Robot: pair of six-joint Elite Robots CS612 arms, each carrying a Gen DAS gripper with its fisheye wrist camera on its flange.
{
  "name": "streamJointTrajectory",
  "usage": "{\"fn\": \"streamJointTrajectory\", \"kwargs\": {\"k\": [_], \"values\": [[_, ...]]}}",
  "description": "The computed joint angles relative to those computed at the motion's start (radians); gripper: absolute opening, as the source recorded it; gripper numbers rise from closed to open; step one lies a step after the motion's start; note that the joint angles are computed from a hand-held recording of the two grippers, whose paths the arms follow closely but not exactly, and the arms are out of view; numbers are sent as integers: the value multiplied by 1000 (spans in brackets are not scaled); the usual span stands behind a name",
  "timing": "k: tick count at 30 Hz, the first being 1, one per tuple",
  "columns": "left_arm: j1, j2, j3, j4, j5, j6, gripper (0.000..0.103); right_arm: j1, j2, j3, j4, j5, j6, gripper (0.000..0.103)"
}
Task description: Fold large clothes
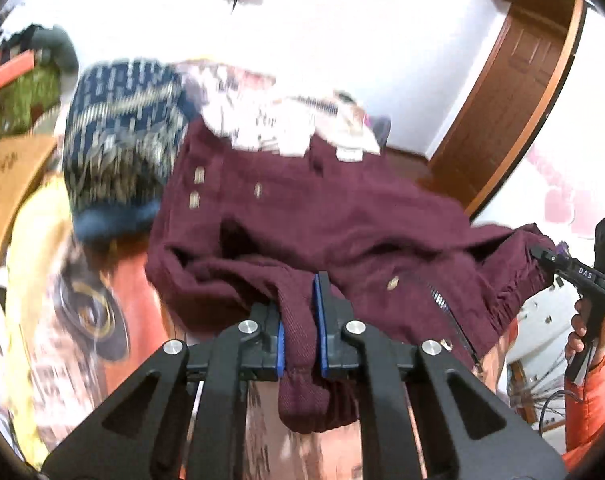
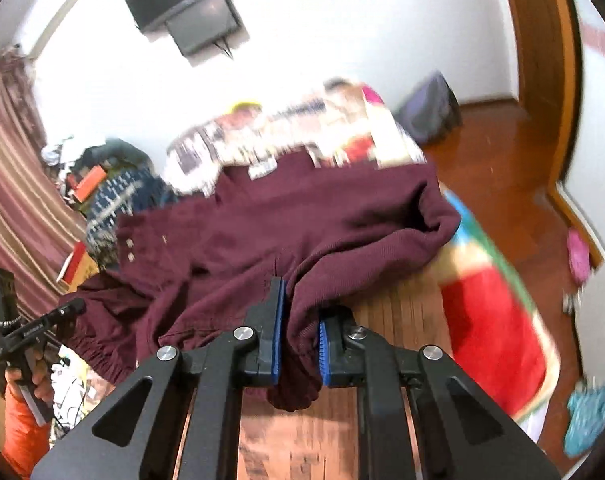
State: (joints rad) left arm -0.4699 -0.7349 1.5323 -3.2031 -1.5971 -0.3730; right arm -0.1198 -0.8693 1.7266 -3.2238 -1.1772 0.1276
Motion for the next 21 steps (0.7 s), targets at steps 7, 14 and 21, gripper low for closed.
{"fn": "streamJointTrajectory", "kwargs": {"k": [7,14,21], "values": [[17,49,-118,6,34,-22,10,6,62,-134,-23,-22,-32,12],[59,131,-278,49,8,-118,10,-2,140,-257,16,-25,15,12],[55,219,-452,184,60,-42,10,7,208,-366,97,-82,27,12]]}}
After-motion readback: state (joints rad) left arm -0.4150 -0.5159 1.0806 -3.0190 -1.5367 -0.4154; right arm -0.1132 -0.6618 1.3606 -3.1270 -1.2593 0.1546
